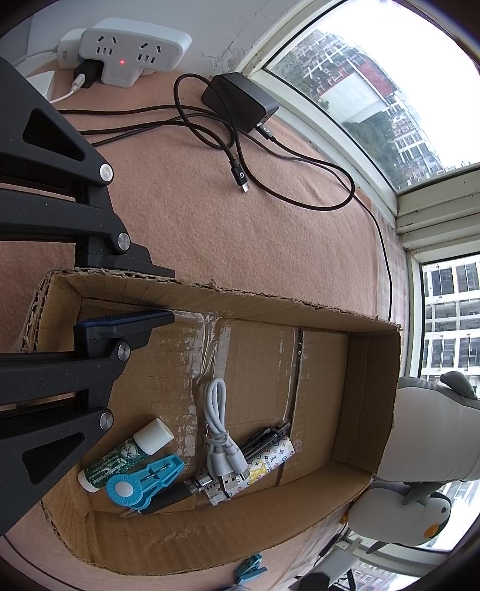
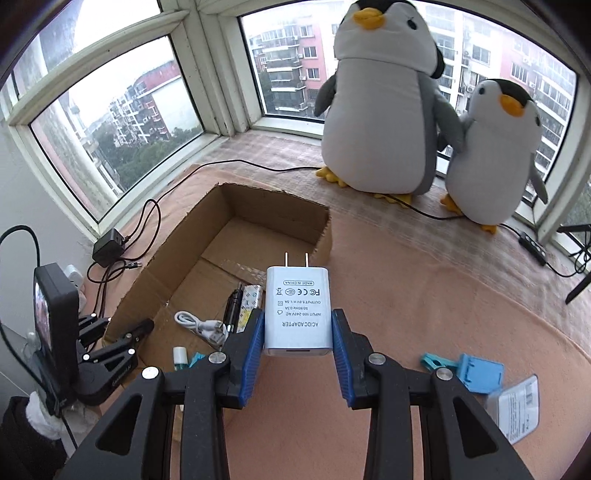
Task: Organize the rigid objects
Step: 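Carry the white AC adapter with the right tool and release it into the box, then reach the right tool to the silver square tin and grasp it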
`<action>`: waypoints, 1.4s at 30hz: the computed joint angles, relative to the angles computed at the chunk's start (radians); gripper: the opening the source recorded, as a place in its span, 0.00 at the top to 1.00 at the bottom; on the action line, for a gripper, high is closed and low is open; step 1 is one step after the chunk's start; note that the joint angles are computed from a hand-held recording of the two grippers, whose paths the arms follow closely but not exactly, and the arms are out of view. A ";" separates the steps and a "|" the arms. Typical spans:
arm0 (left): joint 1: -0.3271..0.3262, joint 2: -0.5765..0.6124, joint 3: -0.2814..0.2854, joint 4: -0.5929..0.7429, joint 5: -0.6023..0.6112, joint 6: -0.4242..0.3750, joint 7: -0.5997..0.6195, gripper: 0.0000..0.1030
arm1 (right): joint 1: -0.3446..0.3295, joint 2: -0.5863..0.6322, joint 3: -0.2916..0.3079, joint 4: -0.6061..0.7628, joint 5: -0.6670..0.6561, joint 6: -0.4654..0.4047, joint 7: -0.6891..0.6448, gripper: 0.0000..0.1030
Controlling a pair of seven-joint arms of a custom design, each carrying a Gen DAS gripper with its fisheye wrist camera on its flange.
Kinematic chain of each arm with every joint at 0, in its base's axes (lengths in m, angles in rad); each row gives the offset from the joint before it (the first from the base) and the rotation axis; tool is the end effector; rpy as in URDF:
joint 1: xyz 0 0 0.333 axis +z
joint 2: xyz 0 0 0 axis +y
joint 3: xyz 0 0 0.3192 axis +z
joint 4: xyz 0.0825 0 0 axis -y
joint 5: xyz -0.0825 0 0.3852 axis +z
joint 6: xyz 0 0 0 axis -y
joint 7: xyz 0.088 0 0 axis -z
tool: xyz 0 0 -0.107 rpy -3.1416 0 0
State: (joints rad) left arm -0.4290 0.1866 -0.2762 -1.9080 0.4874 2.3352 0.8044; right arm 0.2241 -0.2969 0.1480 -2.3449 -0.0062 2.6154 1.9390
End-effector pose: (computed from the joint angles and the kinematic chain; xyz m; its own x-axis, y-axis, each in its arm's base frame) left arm 0.4870 -0.3941 0.4326 -0.1948 -0.9724 -0.1282 -0.8922 0.2299 -0.3887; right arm 0.4621 0.1855 0.5141 0.0554 -0.9876 -0.1469 -0.8562 0.0287 -0.5158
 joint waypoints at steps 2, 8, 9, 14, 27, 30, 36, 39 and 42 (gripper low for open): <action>0.000 0.000 0.000 0.000 0.000 0.000 0.000 0.84 | -0.002 0.030 0.003 0.024 -0.006 0.001 0.006 0.69; -0.002 0.001 0.001 0.004 0.006 -0.006 -0.006 0.84 | 0.009 0.092 -0.005 0.072 -0.023 -0.003 0.009 0.69; -0.002 0.002 0.001 0.004 0.007 -0.006 -0.006 0.84 | 0.011 0.103 -0.005 0.082 -0.028 -0.003 0.011 0.69; -0.002 0.002 0.001 0.005 0.006 -0.006 -0.005 0.84 | 0.026 0.146 -0.016 0.121 -0.038 -0.005 0.013 0.69; 0.012 -0.002 0.001 -0.006 -0.021 0.027 0.032 0.85 | 0.059 0.236 -0.035 0.195 -0.101 -0.020 0.022 0.67; 0.017 -0.002 0.001 -0.008 -0.035 0.036 0.050 0.86 | 0.063 0.234 -0.041 0.192 -0.100 -0.013 0.031 0.66; 0.035 -0.006 -0.001 -0.023 -0.092 0.075 0.092 0.86 | 0.065 0.208 -0.041 0.165 -0.090 0.010 0.024 0.64; 0.043 -0.003 -0.001 -0.022 -0.117 0.083 0.117 0.86 | 0.061 0.186 -0.035 0.143 -0.101 0.015 0.029 0.64; 0.048 0.000 0.000 -0.021 -0.134 0.094 0.134 0.86 | 0.057 0.151 -0.032 0.105 -0.091 0.034 0.023 0.64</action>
